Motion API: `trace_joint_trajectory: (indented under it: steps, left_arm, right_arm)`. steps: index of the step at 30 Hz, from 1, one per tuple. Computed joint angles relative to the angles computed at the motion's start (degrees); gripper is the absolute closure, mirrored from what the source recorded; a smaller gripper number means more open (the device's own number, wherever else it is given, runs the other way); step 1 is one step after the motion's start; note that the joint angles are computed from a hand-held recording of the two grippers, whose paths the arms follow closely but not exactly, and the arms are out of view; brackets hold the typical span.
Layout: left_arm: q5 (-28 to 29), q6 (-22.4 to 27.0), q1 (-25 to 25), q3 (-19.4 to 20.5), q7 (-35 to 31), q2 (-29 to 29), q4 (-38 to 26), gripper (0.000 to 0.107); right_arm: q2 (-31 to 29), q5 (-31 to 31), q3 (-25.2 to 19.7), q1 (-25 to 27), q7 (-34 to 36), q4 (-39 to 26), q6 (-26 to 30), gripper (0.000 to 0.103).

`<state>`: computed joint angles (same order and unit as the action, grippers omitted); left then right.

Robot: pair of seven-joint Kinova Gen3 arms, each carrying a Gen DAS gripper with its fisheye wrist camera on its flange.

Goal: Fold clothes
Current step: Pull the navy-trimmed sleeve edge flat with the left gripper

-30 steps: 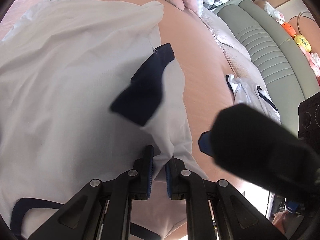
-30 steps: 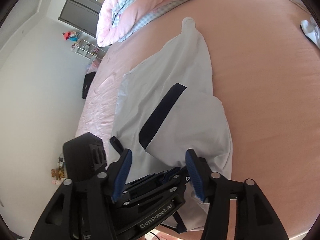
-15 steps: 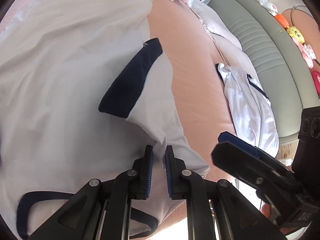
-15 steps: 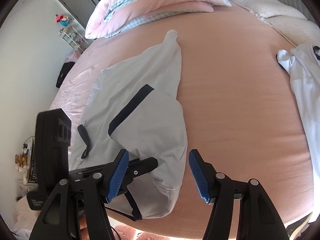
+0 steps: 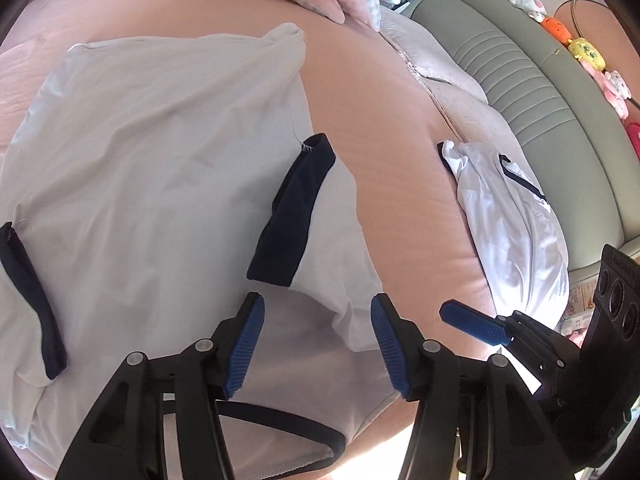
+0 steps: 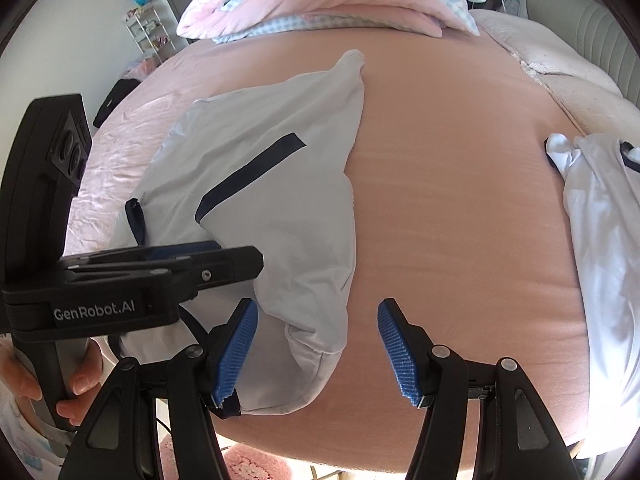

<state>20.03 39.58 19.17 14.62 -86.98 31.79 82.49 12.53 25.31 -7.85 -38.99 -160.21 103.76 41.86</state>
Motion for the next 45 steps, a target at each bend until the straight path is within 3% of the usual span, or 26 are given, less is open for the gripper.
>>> trace_joint_trajectory:
  steps: [7,17,20,22,24,28,30,31,34,41,45]
  left_arm:
    - [1.31,1.15,-1.09,0.0,1.45,2.27,-2.87,0.054]
    - [-1.54,2.51,1.14,-1.1,3.29,4.77,-6.74,0.054]
    - [-2.45,2.41,1.7,-1.38,3.34,5.07,-6.97,0.054]
    - [-2.14,1.17,1.38,-1.02,2.96,4.85,-6.02,0.056]
    - [-1.75,-0.29,1.04,-0.78,2.77,4.44,-4.83,0.062]
    - [-4.28,-2.05,3.02,-3.17,5.41,3.59,-3.58,0.092]
    - [-2.52,-5.16,0.78,-0.82,4.28,3.11,-1.14,0.097]
    - [-1.26,-6.16,-0.5,0.57,3.05,3.11,-0.29,0.098]
    - [-1.42,-6.45,0.02,0.19,3.07,2.84,0.35,0.099]
    - [-3.29,-7.27,1.56,-1.08,5.23,1.47,2.08,0.099]
    - [-4.31,-7.1,1.99,-1.46,6.14,1.29,2.55,0.099]
  right_arm:
    - [2.32,0.33,0.05,-1.22,1.6,-1.75,3.69,0.041]
    - [5.83,2.03,0.46,-3.76,3.6,-3.26,7.4,0.041]
    - [5.78,1.35,1.06,-3.45,3.41,-2.29,5.82,0.041]
    - [4.51,0.73,1.42,-2.37,1.83,-0.03,1.94,0.041]
    - [3.16,0.86,2.03,-1.78,-0.2,2.1,-1.19,0.041]
    - [1.98,-0.47,2.7,-0.39,-2.51,3.83,-2.68,0.041]
    - [1.14,-3.23,1.99,2.13,-2.33,5.73,-5.83,0.054]
    - [0.75,-5.33,1.32,3.76,-1.08,6.64,-7.68,0.07]
    - [0.93,-8.61,0.77,5.34,1.47,6.82,-9.21,0.08]
    - [2.64,-9.54,0.83,3.52,3.14,3.12,-1.89,0.08]
    - [2.38,-12.41,0.57,4.97,5.03,3.32,-2.17,0.08]
